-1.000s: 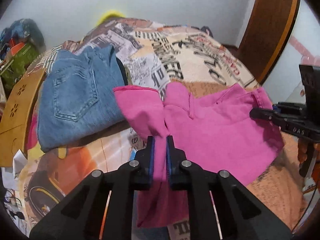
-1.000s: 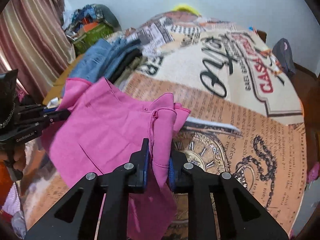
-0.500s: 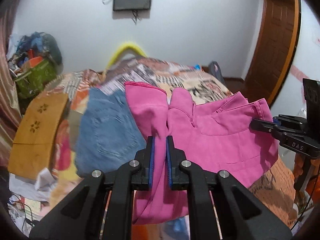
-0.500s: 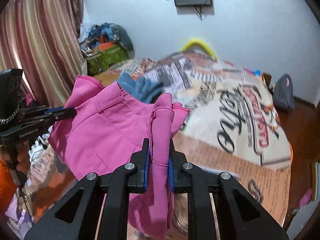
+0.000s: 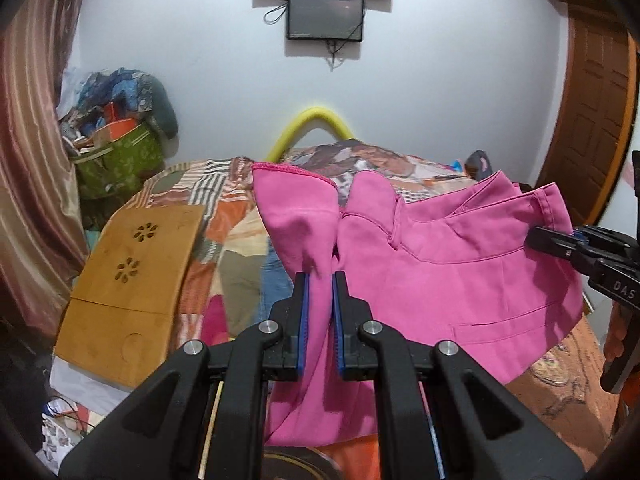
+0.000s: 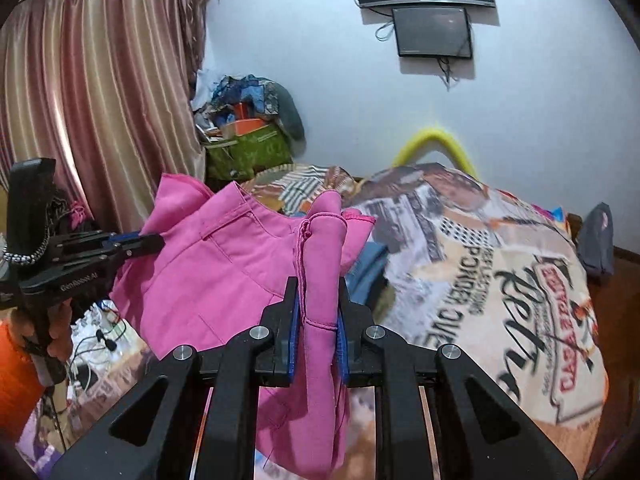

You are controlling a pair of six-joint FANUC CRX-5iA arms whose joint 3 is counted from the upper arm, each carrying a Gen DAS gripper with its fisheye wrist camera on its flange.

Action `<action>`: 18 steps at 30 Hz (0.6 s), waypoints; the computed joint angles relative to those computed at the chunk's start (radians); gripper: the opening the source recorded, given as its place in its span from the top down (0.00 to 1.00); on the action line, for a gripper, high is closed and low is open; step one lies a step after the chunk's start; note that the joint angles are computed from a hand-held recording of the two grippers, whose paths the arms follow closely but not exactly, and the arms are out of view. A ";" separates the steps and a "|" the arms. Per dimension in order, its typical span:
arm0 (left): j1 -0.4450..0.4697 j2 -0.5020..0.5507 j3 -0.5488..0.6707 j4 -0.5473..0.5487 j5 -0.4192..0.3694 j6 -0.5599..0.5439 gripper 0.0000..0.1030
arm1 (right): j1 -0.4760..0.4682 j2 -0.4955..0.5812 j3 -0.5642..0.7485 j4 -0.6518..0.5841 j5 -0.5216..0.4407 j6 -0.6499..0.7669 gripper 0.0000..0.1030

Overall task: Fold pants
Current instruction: 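Carry the pants with the left gripper onto the jeans and release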

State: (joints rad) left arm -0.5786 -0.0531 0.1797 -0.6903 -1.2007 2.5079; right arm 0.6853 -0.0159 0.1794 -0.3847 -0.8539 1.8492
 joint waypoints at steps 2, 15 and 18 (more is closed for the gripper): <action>0.037 -0.007 -0.024 0.010 0.022 -0.013 0.90 | 0.017 0.016 0.007 0.005 0.013 -0.007 0.87; 0.245 0.084 -0.152 0.150 0.223 -0.119 0.90 | 0.057 0.232 0.091 0.067 0.050 -0.037 0.87; 0.266 0.119 -0.169 0.171 0.230 -0.116 0.90 | 0.051 0.270 0.098 0.072 0.052 -0.041 0.89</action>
